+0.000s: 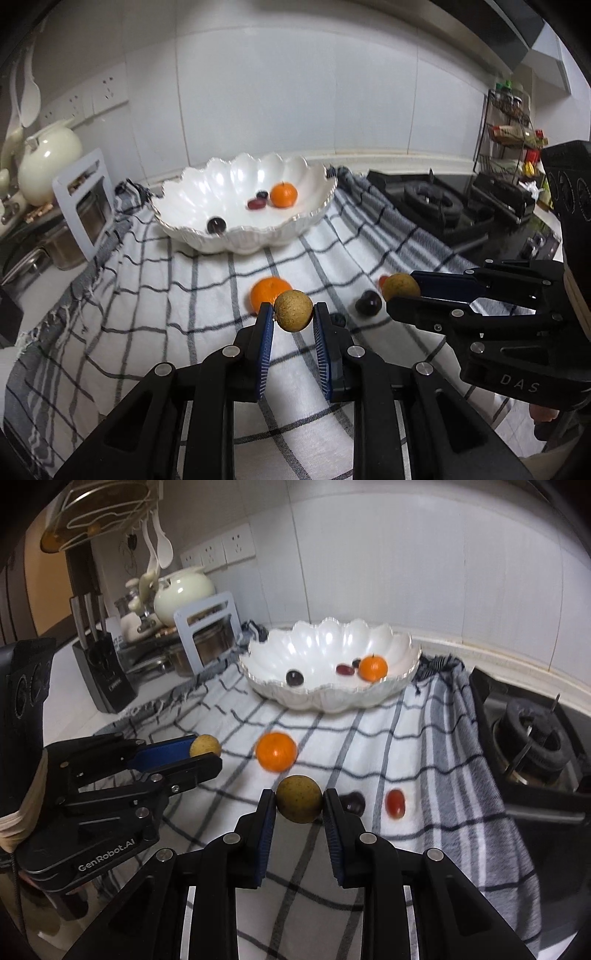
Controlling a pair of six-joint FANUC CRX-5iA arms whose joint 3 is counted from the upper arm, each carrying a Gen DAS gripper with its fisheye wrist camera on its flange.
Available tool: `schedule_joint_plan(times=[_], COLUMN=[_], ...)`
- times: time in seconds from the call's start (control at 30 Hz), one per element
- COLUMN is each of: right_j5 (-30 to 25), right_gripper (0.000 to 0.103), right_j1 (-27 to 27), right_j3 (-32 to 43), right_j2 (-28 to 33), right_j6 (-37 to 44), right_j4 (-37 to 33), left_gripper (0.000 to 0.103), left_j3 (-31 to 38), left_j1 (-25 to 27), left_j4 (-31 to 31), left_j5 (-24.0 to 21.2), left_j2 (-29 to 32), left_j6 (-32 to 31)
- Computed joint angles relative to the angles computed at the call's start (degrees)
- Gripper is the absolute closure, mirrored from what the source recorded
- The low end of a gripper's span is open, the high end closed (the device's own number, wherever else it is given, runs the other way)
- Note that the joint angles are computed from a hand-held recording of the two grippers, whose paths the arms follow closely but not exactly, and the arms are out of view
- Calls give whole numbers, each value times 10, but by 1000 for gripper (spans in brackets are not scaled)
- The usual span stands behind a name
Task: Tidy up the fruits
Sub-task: 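Lift and carry both tan fruits over the white bowl with both tools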
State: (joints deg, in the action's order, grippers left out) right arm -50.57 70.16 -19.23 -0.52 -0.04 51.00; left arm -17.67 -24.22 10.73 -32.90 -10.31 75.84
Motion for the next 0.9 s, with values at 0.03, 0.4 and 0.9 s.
schedule_joint_plan(times=[0.03, 0.4, 0.9], right_j5=[-2, -19, 14], right_gripper=[75, 75, 75], right_j1=[0, -14, -67], right_j3=[-1, 3, 23], right_j2=[-2, -6, 6], right_j6=[-4, -11, -36], right_j4=[9, 92, 173], left_gripper=[80, 80, 80], left_j3=[1, 26, 95], left_j1=[0, -6, -4], left_j4=[-1, -34, -101], left_j5=[3, 28, 35], left_j2=[-3, -13, 14], left_j6=[5, 42, 127])
